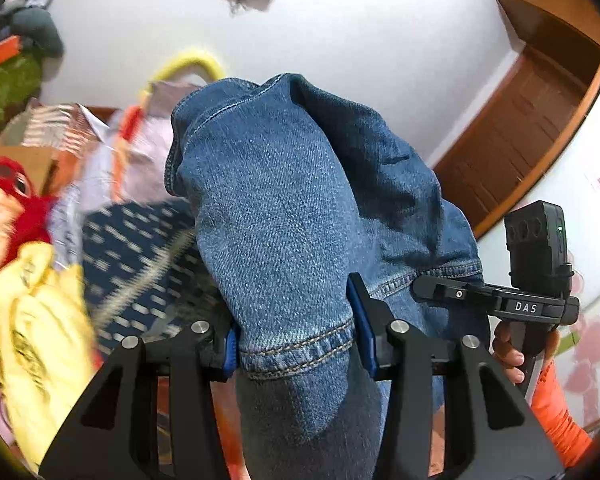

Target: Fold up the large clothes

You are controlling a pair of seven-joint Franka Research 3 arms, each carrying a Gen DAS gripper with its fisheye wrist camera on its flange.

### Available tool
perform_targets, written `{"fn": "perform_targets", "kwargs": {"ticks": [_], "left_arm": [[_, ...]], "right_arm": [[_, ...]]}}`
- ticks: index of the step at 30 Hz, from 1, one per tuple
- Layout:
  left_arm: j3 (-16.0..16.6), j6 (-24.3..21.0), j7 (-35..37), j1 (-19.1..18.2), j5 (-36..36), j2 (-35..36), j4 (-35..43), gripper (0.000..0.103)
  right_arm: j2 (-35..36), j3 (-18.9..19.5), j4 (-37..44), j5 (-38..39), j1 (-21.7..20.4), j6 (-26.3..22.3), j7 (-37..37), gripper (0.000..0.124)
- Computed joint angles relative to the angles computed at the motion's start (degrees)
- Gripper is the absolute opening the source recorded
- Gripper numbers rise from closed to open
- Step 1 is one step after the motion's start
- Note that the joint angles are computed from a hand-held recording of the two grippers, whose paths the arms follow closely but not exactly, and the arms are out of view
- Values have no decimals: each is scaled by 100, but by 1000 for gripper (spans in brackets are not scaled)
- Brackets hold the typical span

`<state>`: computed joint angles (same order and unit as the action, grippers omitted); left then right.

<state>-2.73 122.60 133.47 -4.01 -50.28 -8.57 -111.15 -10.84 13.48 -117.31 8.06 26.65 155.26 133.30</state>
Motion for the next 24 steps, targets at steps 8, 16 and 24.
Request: {"fn": "perform_targets", "kwargs": {"ticks": [8,16,24], "left_arm": [[-20,355,-35,472,62,987,836,46],[-379,460,-862,954,687,2689,1768,49],[-848,628,-373,1512,466,2588,1374,53]], "right_arm": [[1554,-155,1334,171,293,276,-388,34],[3040,-316,2506,871,334,-318,-899,37],[2953,-250,2069,1928,174,-183,-1715,44]]}}
